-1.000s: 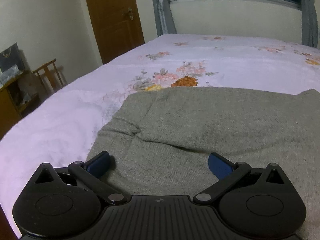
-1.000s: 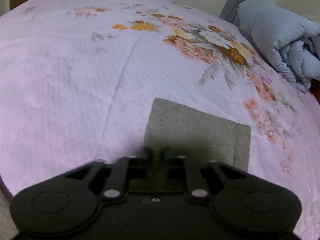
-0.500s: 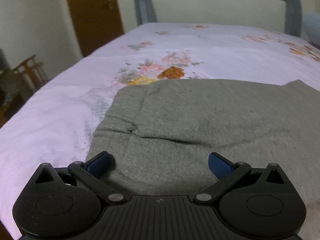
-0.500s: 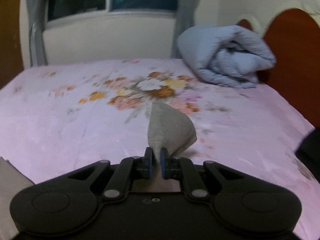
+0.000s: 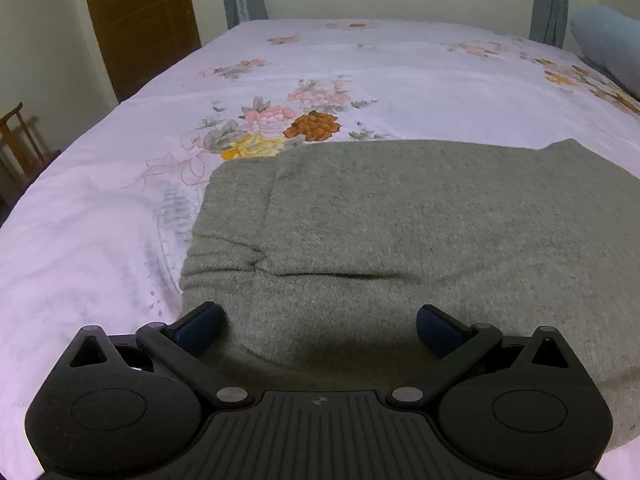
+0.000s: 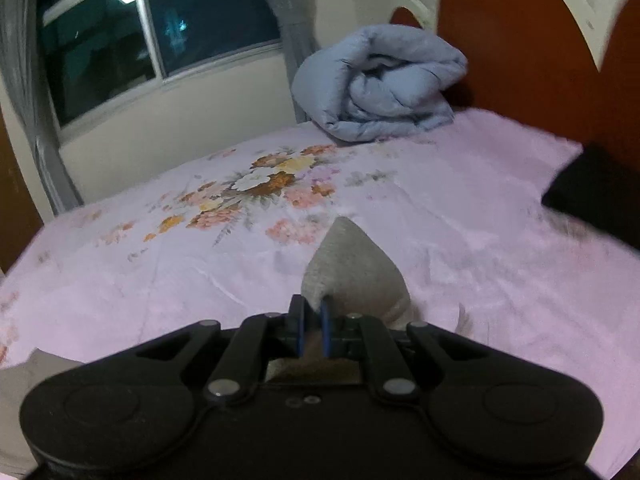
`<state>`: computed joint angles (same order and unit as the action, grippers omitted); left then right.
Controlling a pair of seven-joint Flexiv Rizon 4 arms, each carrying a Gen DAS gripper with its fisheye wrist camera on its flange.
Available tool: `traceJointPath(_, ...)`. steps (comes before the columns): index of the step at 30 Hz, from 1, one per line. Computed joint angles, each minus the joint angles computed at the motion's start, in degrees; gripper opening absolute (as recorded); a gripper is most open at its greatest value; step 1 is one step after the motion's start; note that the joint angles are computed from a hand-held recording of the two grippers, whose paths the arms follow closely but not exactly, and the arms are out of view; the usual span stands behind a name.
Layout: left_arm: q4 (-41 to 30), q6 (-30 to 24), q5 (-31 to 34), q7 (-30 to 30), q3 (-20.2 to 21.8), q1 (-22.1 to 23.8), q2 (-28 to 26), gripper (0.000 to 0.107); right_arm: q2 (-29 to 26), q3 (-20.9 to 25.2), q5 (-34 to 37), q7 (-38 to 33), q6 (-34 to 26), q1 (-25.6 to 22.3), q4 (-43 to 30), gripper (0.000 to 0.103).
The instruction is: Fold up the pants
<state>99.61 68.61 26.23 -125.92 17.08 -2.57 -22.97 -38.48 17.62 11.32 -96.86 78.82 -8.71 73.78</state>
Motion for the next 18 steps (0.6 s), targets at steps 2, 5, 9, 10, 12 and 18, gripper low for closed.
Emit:
traceJointPath(2,0.18,0.28,0.29,-0.05,0.08,-0.06,0.08,0.103,-0.20,3.19,3.48,-1.08,1.12,-3.05,1.85,0.001)
traceJointPath(5,0.36,0.30,-0.07,0.82,-0.27,0.35,0.22,0.103,0.32,1.75,7.48,1.46,1.60,-3.59,5.12,0.009)
traceJointPath(9,0.19,0.66,1.16,-0.87,0.73,-0.46,0.20,0.103,-0.35,5.75,10.48,5.40,2.12,-8.21,6.62,0.017)
traceJointPath(10,0.19,0.88,2.23,-2.10,1.41,-1.13,0.24,0.103,-0.50,7.68,11.88,4.28,2.71,-9.69,6.63,0.018)
traceJointPath(12,-0.17,0.66,5.34,-5.57,3.15,-3.14,0.47,0.103,-1.01,9.64,13.31,2.98,2.89,-11.04,5.98,0.028)
traceJointPath(18,0.67,0.60,13.58,-13.83,4.06,-5.60,2.32,0.103,-4.11,8.29,17.16,8.42,-6.35,-10.56,-1.03,0.040)
